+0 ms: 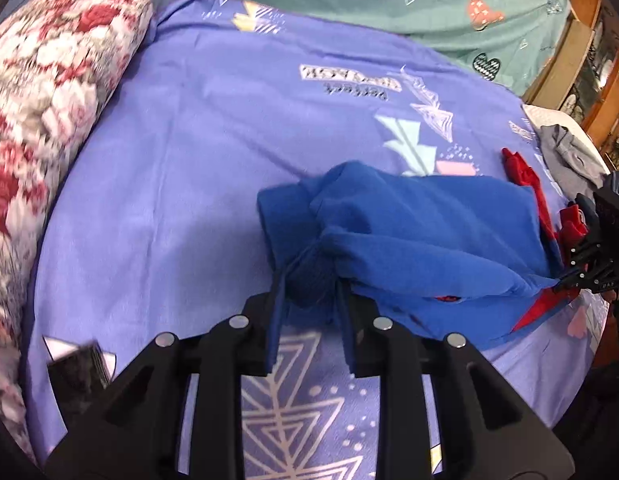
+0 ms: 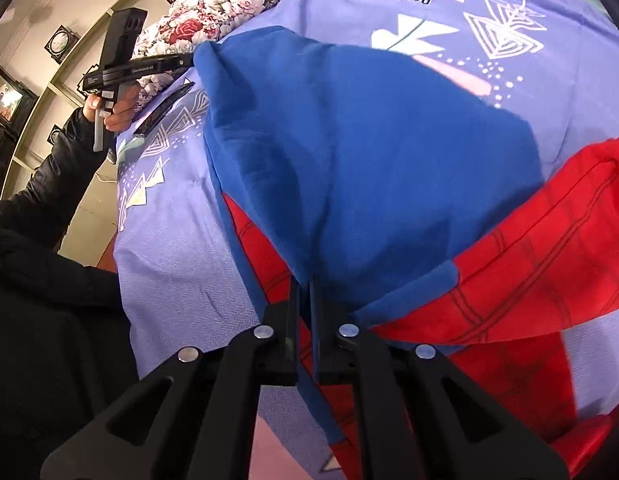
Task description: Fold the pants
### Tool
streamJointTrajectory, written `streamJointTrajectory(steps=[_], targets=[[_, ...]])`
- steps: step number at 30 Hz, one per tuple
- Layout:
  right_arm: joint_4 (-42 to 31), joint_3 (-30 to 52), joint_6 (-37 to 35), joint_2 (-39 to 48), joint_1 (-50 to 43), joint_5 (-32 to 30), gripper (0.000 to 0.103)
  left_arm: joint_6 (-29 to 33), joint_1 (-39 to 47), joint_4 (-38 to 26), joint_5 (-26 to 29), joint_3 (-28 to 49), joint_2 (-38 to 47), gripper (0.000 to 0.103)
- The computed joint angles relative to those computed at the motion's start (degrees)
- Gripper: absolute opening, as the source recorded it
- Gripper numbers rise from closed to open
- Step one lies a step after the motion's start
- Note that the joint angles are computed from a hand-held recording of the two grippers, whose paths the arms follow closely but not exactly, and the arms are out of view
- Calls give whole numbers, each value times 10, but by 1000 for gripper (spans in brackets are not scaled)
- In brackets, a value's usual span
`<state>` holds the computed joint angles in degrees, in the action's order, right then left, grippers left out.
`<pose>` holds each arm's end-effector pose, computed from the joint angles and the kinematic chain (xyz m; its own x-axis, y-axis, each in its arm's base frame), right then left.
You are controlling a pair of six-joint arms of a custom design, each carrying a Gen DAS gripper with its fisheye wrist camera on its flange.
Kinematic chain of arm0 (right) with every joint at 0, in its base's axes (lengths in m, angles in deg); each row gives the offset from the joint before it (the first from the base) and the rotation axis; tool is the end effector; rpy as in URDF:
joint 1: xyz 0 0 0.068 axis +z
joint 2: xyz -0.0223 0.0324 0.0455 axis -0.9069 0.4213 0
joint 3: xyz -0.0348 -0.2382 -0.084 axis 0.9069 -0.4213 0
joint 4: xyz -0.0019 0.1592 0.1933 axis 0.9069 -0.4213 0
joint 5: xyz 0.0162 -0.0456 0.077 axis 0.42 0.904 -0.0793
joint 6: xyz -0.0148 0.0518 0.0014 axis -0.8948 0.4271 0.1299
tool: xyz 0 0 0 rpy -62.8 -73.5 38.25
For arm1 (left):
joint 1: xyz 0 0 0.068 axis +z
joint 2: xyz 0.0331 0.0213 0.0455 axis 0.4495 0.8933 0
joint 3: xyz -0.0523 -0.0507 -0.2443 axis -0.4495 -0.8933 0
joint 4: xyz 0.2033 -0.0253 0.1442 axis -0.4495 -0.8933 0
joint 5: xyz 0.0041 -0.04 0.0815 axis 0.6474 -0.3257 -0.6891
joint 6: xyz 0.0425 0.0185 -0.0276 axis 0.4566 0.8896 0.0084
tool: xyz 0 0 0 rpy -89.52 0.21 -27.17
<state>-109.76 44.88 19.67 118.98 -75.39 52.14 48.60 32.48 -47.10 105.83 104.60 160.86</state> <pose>0.2671 -0.0303 0.1673 -0.6813 -0.6367 -0.3612 -0.7312 0.5693 0.3758 0.2484 0.0149 0.1811 -0.8249 0.0049 -0.5652 0.1339 0.9732 -0.1869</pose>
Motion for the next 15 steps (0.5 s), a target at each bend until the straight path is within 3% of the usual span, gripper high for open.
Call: streamJointTrajectory(steps=[5, 8, 12, 15], targets=[[-10, -16, -15, -10, -10, -5, 4, -2, 31, -4, -15, -20, 0, 27], [25, -36, 8, -6, 3, 25, 8, -16, 49, -15, -29, -27, -8, 44], [21, -37, 12, -15, 9, 20, 32, -38, 50, -63, -39, -13, -48, 54], [11, -31, 2, -45, -1, 8, 36, -49, 34, -100, -35, 5, -114, 65]])
